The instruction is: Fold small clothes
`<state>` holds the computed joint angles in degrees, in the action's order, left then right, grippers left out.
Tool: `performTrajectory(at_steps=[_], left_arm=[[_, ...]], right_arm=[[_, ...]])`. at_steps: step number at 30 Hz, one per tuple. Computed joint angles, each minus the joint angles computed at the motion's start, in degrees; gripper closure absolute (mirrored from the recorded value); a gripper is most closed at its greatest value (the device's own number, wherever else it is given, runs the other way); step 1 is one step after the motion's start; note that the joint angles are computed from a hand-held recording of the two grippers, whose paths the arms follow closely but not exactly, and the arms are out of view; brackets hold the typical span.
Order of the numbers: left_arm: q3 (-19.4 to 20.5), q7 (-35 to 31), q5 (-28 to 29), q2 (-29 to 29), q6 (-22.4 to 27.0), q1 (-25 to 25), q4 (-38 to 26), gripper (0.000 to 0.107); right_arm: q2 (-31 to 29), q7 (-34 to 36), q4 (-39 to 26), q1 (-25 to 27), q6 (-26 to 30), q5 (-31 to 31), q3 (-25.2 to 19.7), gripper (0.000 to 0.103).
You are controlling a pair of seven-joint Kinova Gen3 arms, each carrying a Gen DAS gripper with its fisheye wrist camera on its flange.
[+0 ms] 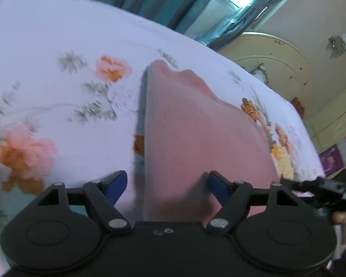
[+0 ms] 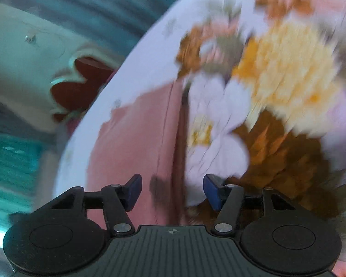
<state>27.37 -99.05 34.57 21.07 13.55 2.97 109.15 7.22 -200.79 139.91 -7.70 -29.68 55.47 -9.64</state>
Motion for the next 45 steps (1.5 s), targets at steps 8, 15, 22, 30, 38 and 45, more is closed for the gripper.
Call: performTrajectory(at_steps=[8, 15, 22, 30, 38, 45], left_arm=[[-5.42, 8.99, -9.08, 1.88, 3.98, 6.33, -5.38, 0.042], [-21.46, 22.54, -24.89, 1.25, 8.44, 24.91, -11.17, 0.067], [-35.01, 25.2, -32.57, -1.07, 11.58, 39.88, -13.31, 0.077], [-48.24, 6.56, -18.52, -6.41, 9.08, 49.87, -8.69, 0.078], [-38.4, -12.08, -7.73, -14.82, 7.64, 34.17, -1.19, 0.078], [-32.19, -28.39, 1.71, -19.85, 13.29, 15.59, 2.4, 0.078]], right_arm=[[5.5, 1.15, -5.54, 11.2, -0.17, 5.06, -11.57, 0.045], [2.53, 1.36, -9.83, -3.55, 15.9, 6.91, -6.48, 0.081], [-2.43, 10.19, -11.65, -21.71, 29.02, -2.22, 2.44, 0.084], [-4.33, 11.72, -18.18, -32.95, 44.07, -3.54, 3.43, 0.085], [0.34, 8.93, -30.28, -37.16, 59.23, -2.11, -3.58, 0.085], [10.21, 10.9, -44.24, -44.63, 64.48, -2.55, -1.05, 0.085]])
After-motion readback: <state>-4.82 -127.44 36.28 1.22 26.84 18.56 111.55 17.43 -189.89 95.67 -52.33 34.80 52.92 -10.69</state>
